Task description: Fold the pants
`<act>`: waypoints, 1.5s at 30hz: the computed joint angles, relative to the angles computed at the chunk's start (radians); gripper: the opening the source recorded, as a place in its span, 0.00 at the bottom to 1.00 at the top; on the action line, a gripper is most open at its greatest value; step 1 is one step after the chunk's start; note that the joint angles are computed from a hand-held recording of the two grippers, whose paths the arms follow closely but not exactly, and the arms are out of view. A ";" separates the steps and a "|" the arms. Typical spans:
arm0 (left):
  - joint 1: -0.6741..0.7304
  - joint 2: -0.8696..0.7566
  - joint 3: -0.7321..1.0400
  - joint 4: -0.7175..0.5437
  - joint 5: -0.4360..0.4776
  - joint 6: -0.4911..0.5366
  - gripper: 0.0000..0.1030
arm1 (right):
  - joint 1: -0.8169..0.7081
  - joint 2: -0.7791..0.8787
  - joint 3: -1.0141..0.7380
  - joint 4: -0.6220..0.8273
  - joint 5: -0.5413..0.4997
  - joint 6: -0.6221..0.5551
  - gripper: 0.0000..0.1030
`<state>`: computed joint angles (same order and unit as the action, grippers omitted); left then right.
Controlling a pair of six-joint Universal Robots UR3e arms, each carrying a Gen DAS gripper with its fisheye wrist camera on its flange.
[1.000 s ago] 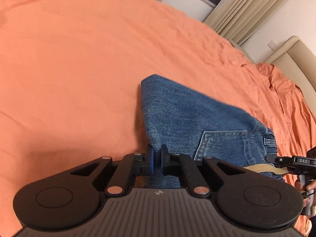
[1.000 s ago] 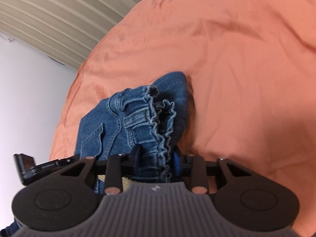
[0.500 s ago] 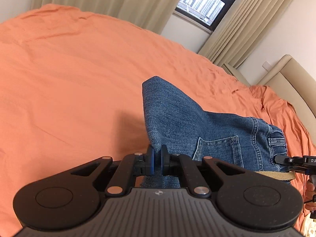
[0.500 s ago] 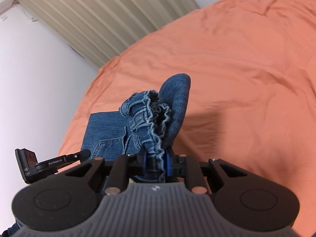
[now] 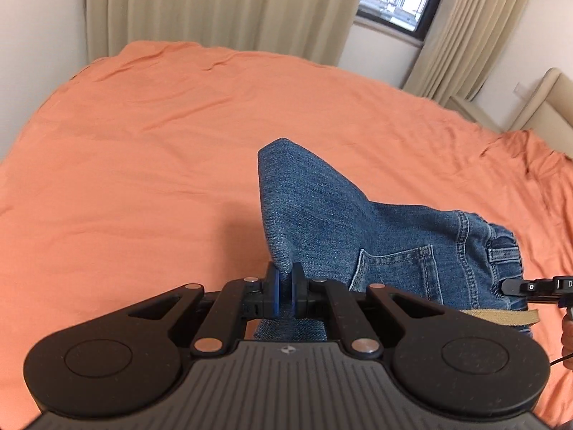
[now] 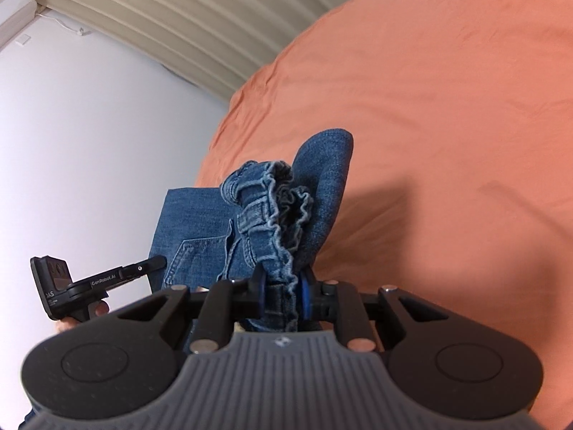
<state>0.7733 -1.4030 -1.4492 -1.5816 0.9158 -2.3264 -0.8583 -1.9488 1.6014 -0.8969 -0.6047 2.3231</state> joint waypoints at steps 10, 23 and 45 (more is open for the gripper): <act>-0.017 -0.166 -0.203 0.321 0.093 -0.069 0.06 | 0.223 0.071 0.351 -0.737 -0.110 0.461 0.14; -0.117 -0.160 -0.233 0.495 0.244 -0.127 0.35 | 0.351 0.012 0.369 -1.042 -0.293 0.522 0.39; -0.365 -0.413 -0.153 0.818 0.460 -0.419 0.14 | 0.768 0.434 0.094 -1.434 -0.659 0.762 0.00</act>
